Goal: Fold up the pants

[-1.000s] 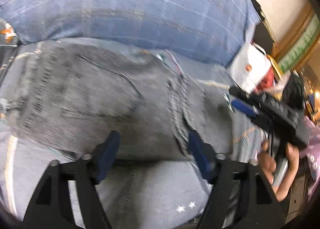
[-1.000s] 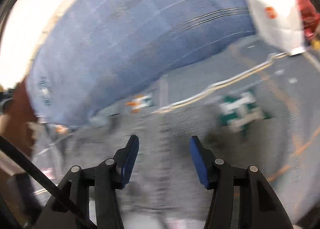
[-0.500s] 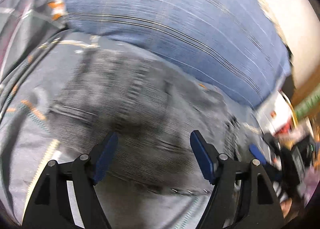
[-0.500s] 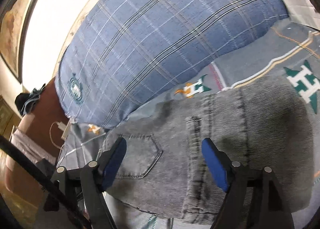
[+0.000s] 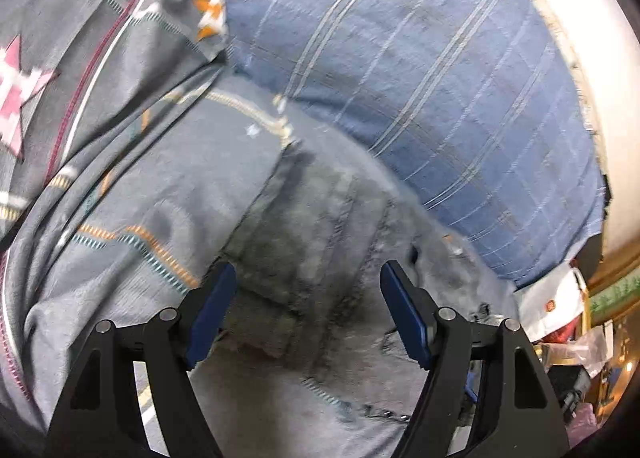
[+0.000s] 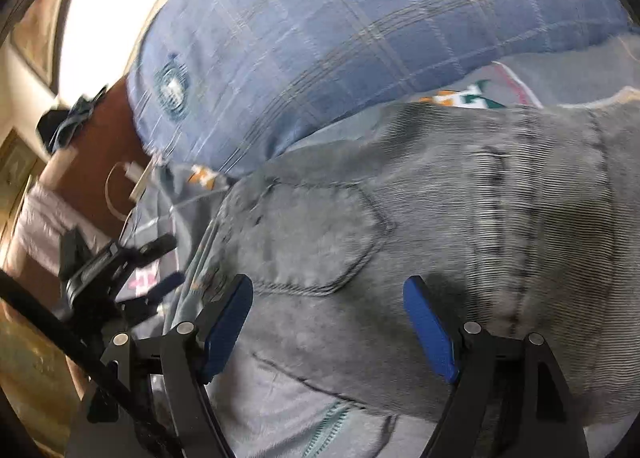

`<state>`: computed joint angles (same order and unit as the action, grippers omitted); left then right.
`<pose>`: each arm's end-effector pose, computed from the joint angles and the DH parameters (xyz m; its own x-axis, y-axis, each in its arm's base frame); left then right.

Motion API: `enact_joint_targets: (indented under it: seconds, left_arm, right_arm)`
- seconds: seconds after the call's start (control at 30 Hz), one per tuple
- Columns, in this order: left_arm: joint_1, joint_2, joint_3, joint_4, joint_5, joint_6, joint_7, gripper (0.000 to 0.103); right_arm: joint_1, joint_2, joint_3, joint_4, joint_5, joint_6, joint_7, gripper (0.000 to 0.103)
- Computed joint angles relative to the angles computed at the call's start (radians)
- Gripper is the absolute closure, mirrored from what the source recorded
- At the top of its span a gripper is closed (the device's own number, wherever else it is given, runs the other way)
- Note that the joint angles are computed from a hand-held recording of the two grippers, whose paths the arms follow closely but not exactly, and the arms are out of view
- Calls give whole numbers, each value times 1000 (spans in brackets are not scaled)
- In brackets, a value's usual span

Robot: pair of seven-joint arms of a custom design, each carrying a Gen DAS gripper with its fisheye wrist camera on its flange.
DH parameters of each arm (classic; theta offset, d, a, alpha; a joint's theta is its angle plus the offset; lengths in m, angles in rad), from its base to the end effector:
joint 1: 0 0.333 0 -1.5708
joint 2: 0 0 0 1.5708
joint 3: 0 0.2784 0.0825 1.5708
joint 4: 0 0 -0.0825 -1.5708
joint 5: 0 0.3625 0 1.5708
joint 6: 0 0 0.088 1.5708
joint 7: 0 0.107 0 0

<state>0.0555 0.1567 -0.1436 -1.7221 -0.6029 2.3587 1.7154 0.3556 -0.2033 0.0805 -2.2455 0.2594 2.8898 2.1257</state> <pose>0.6206 -0.0572 0.5129 -0.0276 -0.8628 0.5048 -0.8860 -0.2127 -0.4119 0.4792 0.2092 0.5245 -0.1048 -0.8202 -0.5624 -0.7433 0.4403 -0.5036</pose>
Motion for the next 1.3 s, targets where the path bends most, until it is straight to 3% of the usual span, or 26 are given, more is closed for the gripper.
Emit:
enact_joint_targets:
  seconds: [0.1, 0.23, 0.33, 0.47, 0.6, 0.67, 0.8, 0.97, 1.0, 1.03, 1.07, 1.17, 1.3]
  left_arm:
    - [15, -10, 5, -15, -32, -60, -25, 29]
    - [7, -81, 5, -120, -97, -92, 21, 29]
    - [-3, -71, 15, -136, -118, -168, 12, 30]
    - [-11, -88, 19, -162, -168, -130, 19, 32]
    - [11, -34, 22, -136, -322, -130, 88, 32]
    - [24, -14, 21, -121, -358, -131, 83, 46]
    - [61, 6, 17, -132, -494, -158, 67, 47]
    - [43, 30, 2, -88, -427, -115, 40, 48]
    - [40, 34, 0, -81, -415, -105, 26, 52]
    - [28, 37, 2, -71, -355, -83, -15, 70]
    - [23, 46, 3, -52, -306, -77, -40, 78]
    - [18, 43, -4, -34, -225, -72, -61, 87]
    - [-39, -64, -17, -96, -49, 76, -37, 89]
  right_arm:
    - [-13, 9, 31, 20, -74, -21, 31, 27]
    - [-3, 8, 33, 20, -85, -26, 57, 27]
    - [-3, 8, 36, 35, -106, -49, 67, 29]
    - [-1, 19, 44, 72, -138, -76, 84, 29]
    - [-1, 26, 45, 55, -144, -30, 101, 29]
    - [24, 50, 22, 73, -71, -51, 60, 31]
    - [28, 59, 20, 74, -32, -45, 25, 31]
    - [20, 49, 25, 67, -41, -28, 41, 31]
    - [18, 46, 24, 64, -40, -27, 44, 31]
    - [18, 43, 22, 61, -36, -28, 43, 31]
    - [19, 38, 18, 56, -27, -26, 40, 33]
    - [25, 22, 2, 42, 22, -22, 21, 34]
    - [31, -34, -27, 0, 100, -2, -8, 33]
